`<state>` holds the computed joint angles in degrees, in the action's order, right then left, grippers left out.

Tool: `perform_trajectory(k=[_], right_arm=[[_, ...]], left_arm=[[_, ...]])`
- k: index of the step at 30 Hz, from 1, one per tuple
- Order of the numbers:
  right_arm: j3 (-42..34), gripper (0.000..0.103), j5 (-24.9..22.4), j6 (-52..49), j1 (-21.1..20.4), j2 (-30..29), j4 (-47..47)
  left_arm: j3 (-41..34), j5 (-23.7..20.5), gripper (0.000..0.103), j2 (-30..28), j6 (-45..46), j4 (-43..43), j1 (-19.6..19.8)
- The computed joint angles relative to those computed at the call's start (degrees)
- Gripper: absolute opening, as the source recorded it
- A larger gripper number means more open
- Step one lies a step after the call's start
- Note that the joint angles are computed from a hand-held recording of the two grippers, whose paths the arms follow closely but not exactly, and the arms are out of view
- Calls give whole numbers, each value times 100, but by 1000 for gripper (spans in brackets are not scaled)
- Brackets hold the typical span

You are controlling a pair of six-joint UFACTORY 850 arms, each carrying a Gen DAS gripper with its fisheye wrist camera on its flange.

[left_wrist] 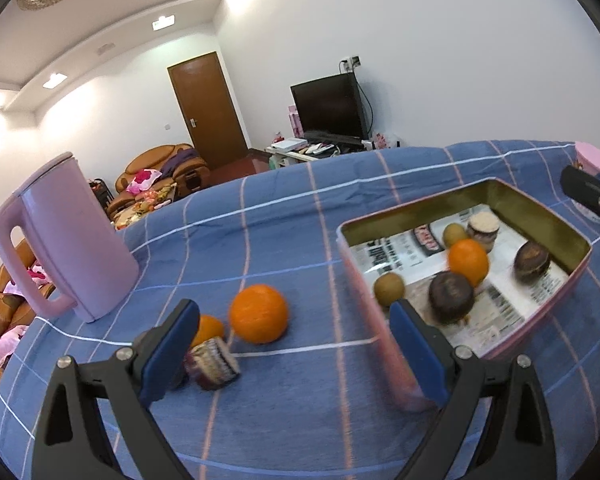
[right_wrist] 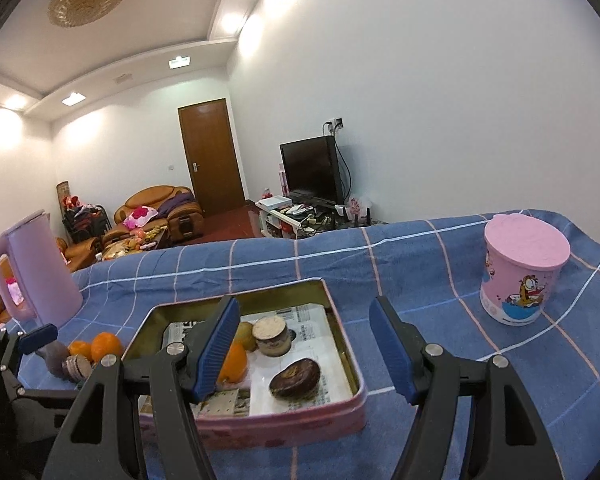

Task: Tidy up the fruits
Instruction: 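Grasp the striped cylindrical piece with the right gripper while the left gripper approaches the dark round fruit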

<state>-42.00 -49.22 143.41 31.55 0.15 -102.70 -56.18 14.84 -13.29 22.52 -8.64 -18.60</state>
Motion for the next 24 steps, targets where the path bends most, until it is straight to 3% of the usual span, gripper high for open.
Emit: perform_trajectory(k=[10,18,24], right_arm=[[-398,69,64,-260,303,-365,129],[-864,69,301,-245,469,-801,7],[-1157,69,611,-204,528,-1063,-165]], left_arm=[[-1,41,98,20,-1113,1042,372],[-370,-323,98,-249,-2940,2731,749],[-653,-445,98,-425,-3728,3427,1098]])
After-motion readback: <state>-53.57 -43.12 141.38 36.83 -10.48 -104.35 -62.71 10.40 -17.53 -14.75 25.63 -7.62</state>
